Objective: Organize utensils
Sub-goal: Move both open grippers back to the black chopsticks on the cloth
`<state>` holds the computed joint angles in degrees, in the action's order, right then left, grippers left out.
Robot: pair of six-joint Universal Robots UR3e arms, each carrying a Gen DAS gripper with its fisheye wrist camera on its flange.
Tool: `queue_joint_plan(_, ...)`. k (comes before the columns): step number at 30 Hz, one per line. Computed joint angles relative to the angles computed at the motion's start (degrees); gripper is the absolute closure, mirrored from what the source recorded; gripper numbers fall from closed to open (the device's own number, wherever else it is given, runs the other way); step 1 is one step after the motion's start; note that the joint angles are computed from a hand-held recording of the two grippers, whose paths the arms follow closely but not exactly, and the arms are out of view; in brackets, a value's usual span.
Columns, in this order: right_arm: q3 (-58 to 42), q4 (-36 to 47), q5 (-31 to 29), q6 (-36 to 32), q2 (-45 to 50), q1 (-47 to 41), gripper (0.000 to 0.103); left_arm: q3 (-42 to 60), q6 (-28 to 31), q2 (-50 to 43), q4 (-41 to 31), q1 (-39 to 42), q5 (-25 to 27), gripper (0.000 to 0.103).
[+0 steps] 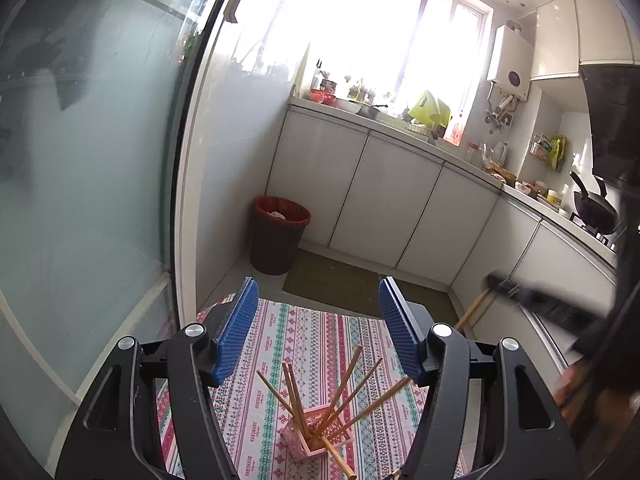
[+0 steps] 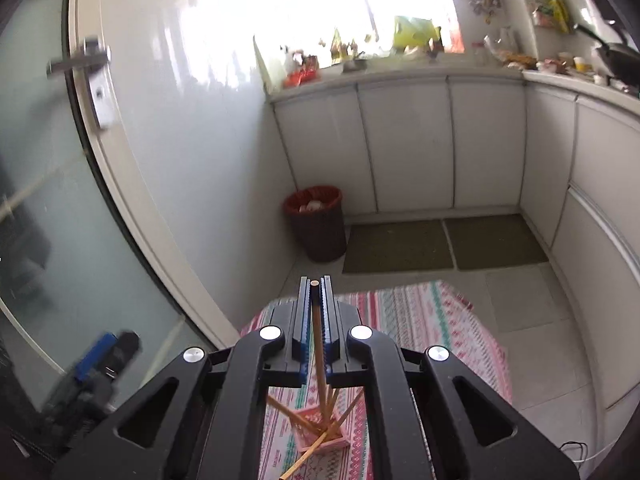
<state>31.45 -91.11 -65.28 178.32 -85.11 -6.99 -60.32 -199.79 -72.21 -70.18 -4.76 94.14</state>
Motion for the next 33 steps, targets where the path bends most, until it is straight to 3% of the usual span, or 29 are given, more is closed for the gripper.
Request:
queue_joint_plan(1,3.4,-2.1,-0.9,0.9,-0.6,1.1,0.095,-0.1,0.2,0.4,-0.3,0.8,-0.7,0.043)
queue_joint_plan(3,9.0,-4.8,-1.0,2.0,-1.7,1.8,0.077,0.0,0.3,0.8,-0.9,1.6,-1.3,0.043)
queue_joint_plan(9,18.7,-2.9,6.2,-1.4,-10.7,-7.6,0.069,1.8,0.1,0.6,-2.0,0.2,-1.2,0.042)
queue_joint_plan(11,22.8,0.5,10.9,-4.7,-16.3,-15.2,0.047,2.3,0.1,0.2,-1.8,-1.8,-0.6,0.041)
queue_joint_plan(12,25.0,3.0,13.9,-7.2,-19.4,-19.8,0.04,3.5,0.0,-1.0,-1.5,-5.0,1.3,0.04)
queue_joint_plan(13,27.3,7.0,17.8,-11.2,-22.9,-25.6,0.031,3.9,0.0,-2.0,-0.9,-8.0,3.5,0.036)
queue_joint_plan(14,29.5,11.8,20.0,-15.7,-26.6,-31.6,0.028,4.8,-0.1,-3.4,-0.2,-11.2,6.0,0.031)
queue_joint_plan(17,31.1,32.0,23.8,-34.2,-33.4,-48.7,0.021,8.0,0.7,-8.6,1.3,-21.8,12.6,0.03)
queue_joint_plan(19,30.7,46.9,22.7,-47.9,-34.0,-58.8,0.021,11.0,1.3,-12.4,1.4,-27.6,15.1,0.03)
queue_joint_plan(21,33.7,52.0,20.5,-53.3,-33.8,-64.2,0.021,13.6,1.8,-15.5,1.3,-31.3,16.6,0.028)
queue_joint_plan(26,45.4,43.0,12.0,-46.1,-27.0,-64.4,0.021,19.8,4.7,-23.6,-0.8,-38.4,15.4,0.017)
queue_joint_plan(33,48.2,36.0,10.5,-39.6,-21.7,-65.1,0.021,31.8,8.7,-37.5,-11.2,-41.9,10.2,0.016)
